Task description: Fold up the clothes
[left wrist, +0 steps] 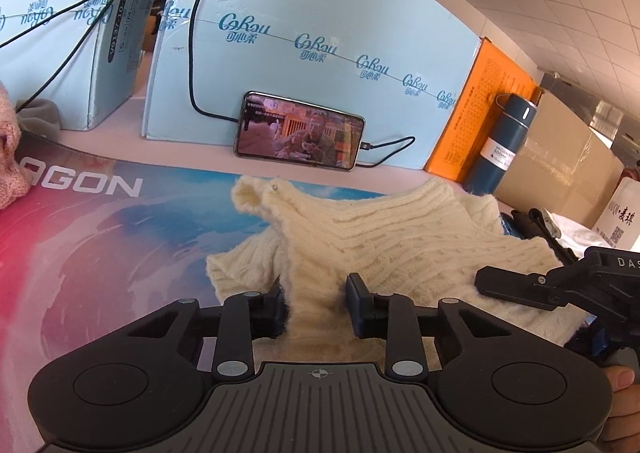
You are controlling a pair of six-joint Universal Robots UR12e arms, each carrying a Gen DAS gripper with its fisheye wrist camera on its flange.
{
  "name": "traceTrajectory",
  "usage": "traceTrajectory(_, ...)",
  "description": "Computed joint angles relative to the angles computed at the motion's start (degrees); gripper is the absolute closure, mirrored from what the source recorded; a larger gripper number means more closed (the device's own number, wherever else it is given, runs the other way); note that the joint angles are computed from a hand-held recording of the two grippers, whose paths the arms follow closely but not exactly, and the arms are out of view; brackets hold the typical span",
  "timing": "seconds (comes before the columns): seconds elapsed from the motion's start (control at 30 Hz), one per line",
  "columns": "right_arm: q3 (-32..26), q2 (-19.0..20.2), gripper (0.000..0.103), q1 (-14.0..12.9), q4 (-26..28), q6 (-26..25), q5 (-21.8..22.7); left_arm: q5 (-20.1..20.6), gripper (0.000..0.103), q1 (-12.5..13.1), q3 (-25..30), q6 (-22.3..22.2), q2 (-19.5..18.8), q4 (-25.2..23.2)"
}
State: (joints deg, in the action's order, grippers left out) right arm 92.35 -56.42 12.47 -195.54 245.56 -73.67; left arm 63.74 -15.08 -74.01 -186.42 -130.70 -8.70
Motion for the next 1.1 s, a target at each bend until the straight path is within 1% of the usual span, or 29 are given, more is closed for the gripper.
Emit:
traceTrajectory(0.03, -0.1, 0.4, 0.071, -0.2, -2.5, 1.0, 1.5, -0.8, 0.079, 0.2, -0.4, -0.6, 0.2, 0.5)
traceTrajectory(0.07, -0.3, 0.6, 0.071, -0.2, -4.2, 1.0, 2.5, -1.6, 0.08, 0.6, -1.1, -1.6, 0.5, 2.0)
traceTrajectory(0.13, -1.1, 0.8, 0.071, 0.0, -6.2, -0.4, 4.0, -1.6, 0.08, 1.2, -2.8, -4.2, 1.2, 6.3)
traceTrajectory(0.2, -2.5, 1.4, 0.072, 0.1, -7.5, -1.5, 6.0, -0.5, 0.081, 1.9, -5.1, -7.9, 2.1, 12.2)
traceTrajectory(0.3, -6.7, 3.2, 0.071, 0.6, -8.1, -3.0, 10.4, 3.2, 0.081, 3.1, -8.5, -12.9, 3.7, 20.4)
traceTrajectory(0.37, -10.4, 4.7, 0.072, 1.0, -7.2, -4.6, 13.5, 6.4, 0.081, 3.9, -10.6, -15.4, 4.7, 25.7)
traceTrajectory(0.47, -17.0, 7.5, 0.072, 2.2, -5.2, -7.5, 17.0, 10.2, 0.081, 5.1, -13.2, -18.1, 6.3, 31.4)
traceTrajectory(0.57, -24.2, 10.9, 0.072, 3.6, -3.9, -9.5, 19.8, 13.0, 0.081, 6.3, -14.8, -19.6, 7.4, 34.7)
traceTrajectory(0.67, -32.2, 15.2, 0.072, 4.7, -2.9, -8.6, 22.9, 17.3, 0.081, 7.2, -15.1, -19.9, 7.8, 36.3)
traceTrajectory(0.77, -40.0, 19.4, 0.072, 5.7, -0.8, -8.8, 24.3, 21.0, 0.081, 7.7, -14.2, -19.6, 7.3, 37.7)
traceTrajectory(0.83, -45.2, 22.4, 0.072, 6.1, 0.5, -8.7, 25.0, 23.4, 0.081, 8.0, -13.4, -19.5, 6.9, 37.5)
traceTrajectory(0.87, -48.1, 24.0, 0.072, 6.3, 1.2, -8.5, 25.4, 24.7, 0.081, 8.0, -12.8, -19.6, 6.7, 36.6)
traceTrajectory(0.93, -53.5, 27.1, 0.072, 6.9, 2.2, -8.2, 25.1, 26.3, 0.081, 8.2, -12.0, -19.6, 6.4, 34.9)
traceTrajectory(1.03, -60.1, 31.1, 0.072, 7.5, 4.0, -8.3, 24.1, 27.9, 0.081, 8.3, -10.8, -19.4, 5.4, 34.0)
traceTrajectory(1.1, -64.5, 33.8, 0.072, 7.7, 5.4, -7.4, 23.9, 28.4, 0.081, 8.5, -10.1, -19.4, 4.8, 33.7)
